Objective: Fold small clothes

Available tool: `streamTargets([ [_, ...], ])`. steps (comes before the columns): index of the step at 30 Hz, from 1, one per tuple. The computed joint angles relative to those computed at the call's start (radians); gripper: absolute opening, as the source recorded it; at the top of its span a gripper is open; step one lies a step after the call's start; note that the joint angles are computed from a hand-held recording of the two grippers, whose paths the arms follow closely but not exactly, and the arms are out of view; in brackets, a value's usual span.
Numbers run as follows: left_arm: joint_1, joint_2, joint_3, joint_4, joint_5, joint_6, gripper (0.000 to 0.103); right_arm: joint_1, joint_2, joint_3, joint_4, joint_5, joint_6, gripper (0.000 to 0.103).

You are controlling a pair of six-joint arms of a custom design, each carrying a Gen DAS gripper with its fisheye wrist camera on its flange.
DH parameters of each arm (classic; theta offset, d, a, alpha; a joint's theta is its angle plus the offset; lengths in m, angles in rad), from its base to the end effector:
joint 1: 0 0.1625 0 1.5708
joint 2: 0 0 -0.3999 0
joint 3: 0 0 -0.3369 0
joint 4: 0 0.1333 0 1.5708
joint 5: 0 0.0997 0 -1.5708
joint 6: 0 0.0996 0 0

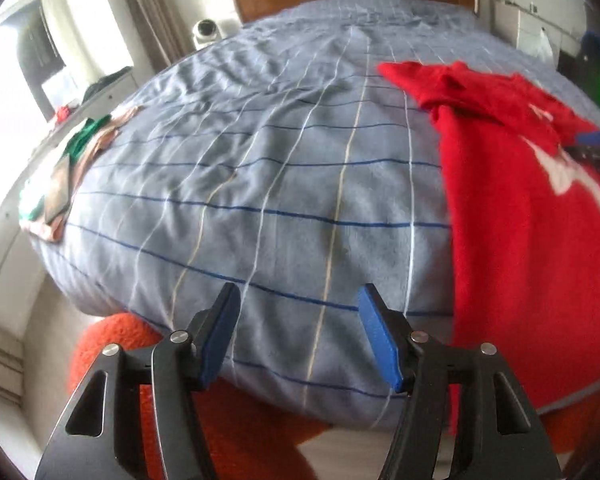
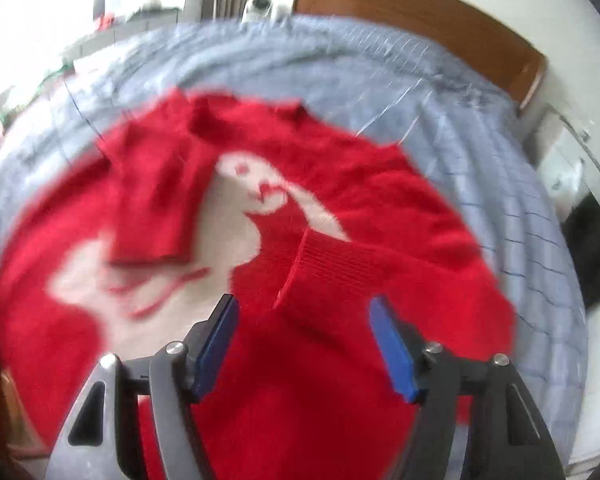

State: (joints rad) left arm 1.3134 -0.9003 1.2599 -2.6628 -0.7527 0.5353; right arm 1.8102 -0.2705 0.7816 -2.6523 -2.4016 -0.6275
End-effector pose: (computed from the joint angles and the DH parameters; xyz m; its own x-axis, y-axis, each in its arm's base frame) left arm 0.0252 -0.7134 0.3733 -0.5789 0.1106 -0.8079 0.5634 0.7705 -0.2983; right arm 0.2476 -0.7624 0.1019 -0.4896 -0.2959 0.8202 -0.6017 0.7955 -0.0722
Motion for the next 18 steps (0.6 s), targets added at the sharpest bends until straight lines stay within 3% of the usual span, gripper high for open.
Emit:
streamTargets([
  [1, 0.002, -0.002, -0.007, 0.005, -0.013, -0.009, 0.065, -0.006, 0.001, -0.002, -0.011, 0.01, 0.006, 0.031],
  [3, 0.002, -0.001, -0.008, 0.0, -0.018, -0.006, 0.069, -0.011, -0.036, 0.048, -0.099, -0.005, 0.059, 0.008],
  [4, 0.003, 0.003, -0.011, 0.005, -0.021, -0.005, 0.069, -0.015, -0.084, 0.115, -0.179, 0.013, 0.089, 0.007],
  [8, -0.001, 0.0, 0.01, -0.003, -0.029, 0.005, 0.069, -0.029, -0.273, 0.353, -0.472, -0.043, 0.132, 0.007],
  [12, -0.003, -0.003, 0.018, 0.005, -0.042, 0.003, 0.069, -0.061, -0.479, 0.562, -0.729, -0.179, 0.205, 0.008],
  [15, -0.005, 0.006, 0.012, 0.025, -0.031, -0.007, 0.069, -0.11, -0.637, 0.741, -0.777, -0.234, 0.345, 0.008],
  [18, -0.006, 0.014, 0.006, 0.05, -0.017, -0.023, 0.069, -0.153, -0.739, 0.883, -0.777, -0.202, 0.491, 0.007],
])
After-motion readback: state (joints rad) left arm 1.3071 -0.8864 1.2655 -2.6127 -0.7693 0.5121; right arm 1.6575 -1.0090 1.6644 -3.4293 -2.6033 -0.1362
